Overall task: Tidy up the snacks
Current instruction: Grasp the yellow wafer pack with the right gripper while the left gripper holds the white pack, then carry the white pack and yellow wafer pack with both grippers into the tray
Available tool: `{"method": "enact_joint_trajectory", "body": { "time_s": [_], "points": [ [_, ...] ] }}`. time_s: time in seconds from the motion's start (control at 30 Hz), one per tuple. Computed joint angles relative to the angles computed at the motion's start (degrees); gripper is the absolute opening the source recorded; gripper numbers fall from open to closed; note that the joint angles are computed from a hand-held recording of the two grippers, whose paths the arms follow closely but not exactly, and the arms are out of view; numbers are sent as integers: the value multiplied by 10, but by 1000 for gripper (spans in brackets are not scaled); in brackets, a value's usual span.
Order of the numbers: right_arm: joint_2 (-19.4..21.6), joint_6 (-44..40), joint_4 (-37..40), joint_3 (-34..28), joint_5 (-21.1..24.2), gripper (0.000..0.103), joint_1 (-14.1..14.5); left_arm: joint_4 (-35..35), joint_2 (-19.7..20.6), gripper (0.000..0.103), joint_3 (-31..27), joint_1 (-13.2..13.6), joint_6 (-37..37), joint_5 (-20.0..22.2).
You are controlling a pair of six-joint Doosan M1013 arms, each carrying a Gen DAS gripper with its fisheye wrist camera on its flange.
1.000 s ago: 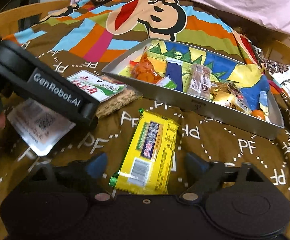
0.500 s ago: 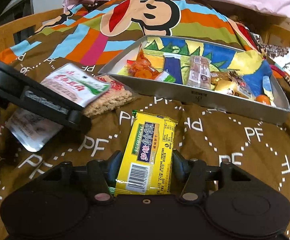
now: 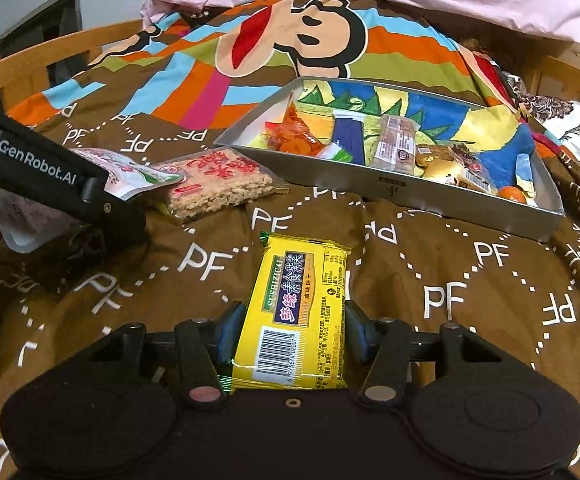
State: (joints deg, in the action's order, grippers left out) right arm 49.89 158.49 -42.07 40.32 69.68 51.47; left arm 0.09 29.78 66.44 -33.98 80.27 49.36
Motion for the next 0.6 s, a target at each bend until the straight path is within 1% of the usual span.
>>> {"method": "enact_joint_trajectory", "body": {
  "time_s": [0.07,0.13,0.23,0.43,0.6],
  "points": [
    [-2,1,1,3,-2,54,1,8,0,63,0,-1,-10,4],
    [-3,0,-1,5,-2,54,2,11,-2,63,2,0,-23,-1],
    [-4,0,-9,8,-2,54,3,11,-8,63,12,0,-31,-22],
    [-4,-2,-27,9,-3,53,6,46,-16,63,27,-8,-39,-52],
    [-1,-13,-42,5,1,52,8,48,-26,63,44,-11,-28,-92]
  ]
}}
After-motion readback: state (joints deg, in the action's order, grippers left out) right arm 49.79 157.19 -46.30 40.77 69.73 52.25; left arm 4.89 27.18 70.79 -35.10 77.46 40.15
